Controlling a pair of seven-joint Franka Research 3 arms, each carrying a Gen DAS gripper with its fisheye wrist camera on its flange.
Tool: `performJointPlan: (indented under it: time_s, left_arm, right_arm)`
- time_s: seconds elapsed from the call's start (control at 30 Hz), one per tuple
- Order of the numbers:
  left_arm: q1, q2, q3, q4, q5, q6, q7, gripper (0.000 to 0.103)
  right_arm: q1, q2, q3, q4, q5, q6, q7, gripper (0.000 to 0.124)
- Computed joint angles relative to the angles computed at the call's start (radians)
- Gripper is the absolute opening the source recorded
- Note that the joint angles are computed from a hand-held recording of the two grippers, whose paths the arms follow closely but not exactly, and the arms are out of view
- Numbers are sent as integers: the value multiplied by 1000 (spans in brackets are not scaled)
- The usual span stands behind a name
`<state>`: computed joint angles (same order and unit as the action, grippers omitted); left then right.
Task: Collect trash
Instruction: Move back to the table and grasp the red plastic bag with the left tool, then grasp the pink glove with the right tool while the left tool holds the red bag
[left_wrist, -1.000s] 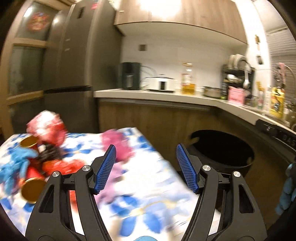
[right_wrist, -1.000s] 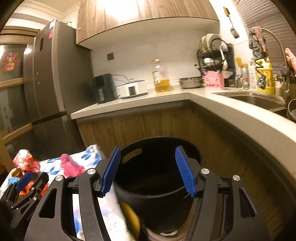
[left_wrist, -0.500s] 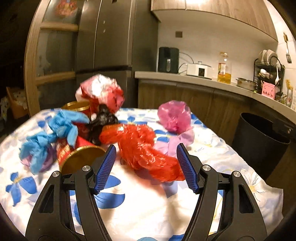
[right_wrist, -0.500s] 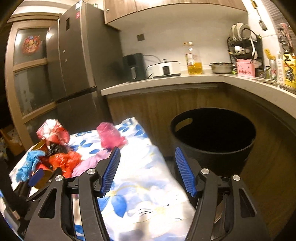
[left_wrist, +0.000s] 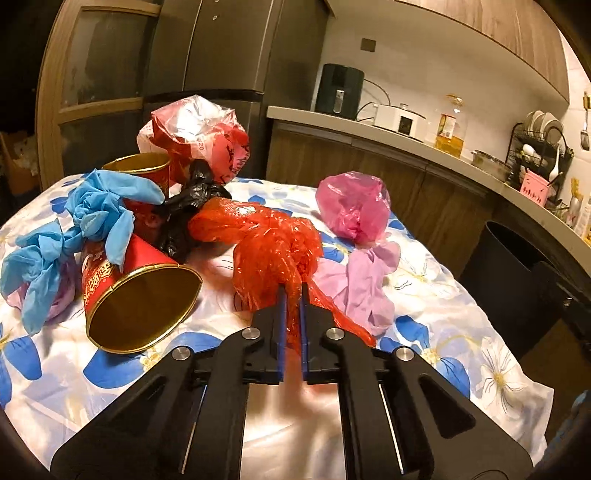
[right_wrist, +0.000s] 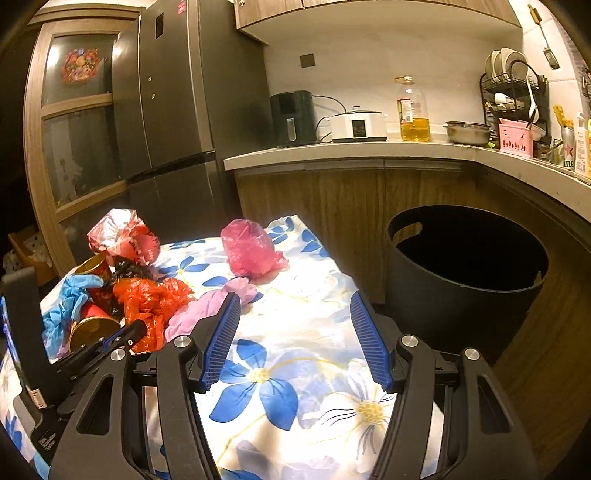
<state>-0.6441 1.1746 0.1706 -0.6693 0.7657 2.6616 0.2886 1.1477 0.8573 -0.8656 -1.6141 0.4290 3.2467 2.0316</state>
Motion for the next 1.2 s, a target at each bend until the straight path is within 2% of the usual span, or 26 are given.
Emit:
performJointPlan:
  time_s: [0.07, 0.23, 0.27, 0.37, 0.47, 0.57, 0.73, 0.83, 1.03, 1.2]
  left_arm:
    - [-17, -48, 30, -80, 41, 42, -53, 2]
    - [-99, -212, 150, -331, 249, 162, -340, 2]
    - [-127, -246, 188, -381, 309, 180, -420, 2]
    - [-188, -322, 264, -483, 465, 206, -616, 2]
    - [-236, -384, 313, -559, 606, 197, -766, 2]
    - [-253, -430, 315, -612, 694, 176, -838, 2]
    - [-245, -487, 280, -680, 776, 137, -887, 2]
    - [-230, -514, 256, -711, 822, 123, -915, 2]
    - [-181, -542, 190, -740, 872, 106, -931, 2]
    - [-140, -559, 134, -752, 913, 91, -946, 2]
  right_arm:
    - [-10, 1, 14, 12, -6, -5, -3, 62]
    - [-26, 13, 33, 45, -29, -20, 3, 62]
    - [-38, 14, 47, 58, -36, -23, 6, 62]
    - [-58, 32, 67, 100, -57, -34, 24, 62]
    - [-117, 50, 129, 178, -99, -62, 36, 62]
    - [-156, 96, 157, 278, -143, -107, 69, 62]
    - [-217, 191, 179, 464, -208, -201, 137, 61]
    - [-271, 233, 232, 569, -246, -266, 148, 61]
    - [-372, 290, 341, 744, -301, -417, 161, 46]
    - [-413, 300, 405, 787, -350, -449, 173, 26]
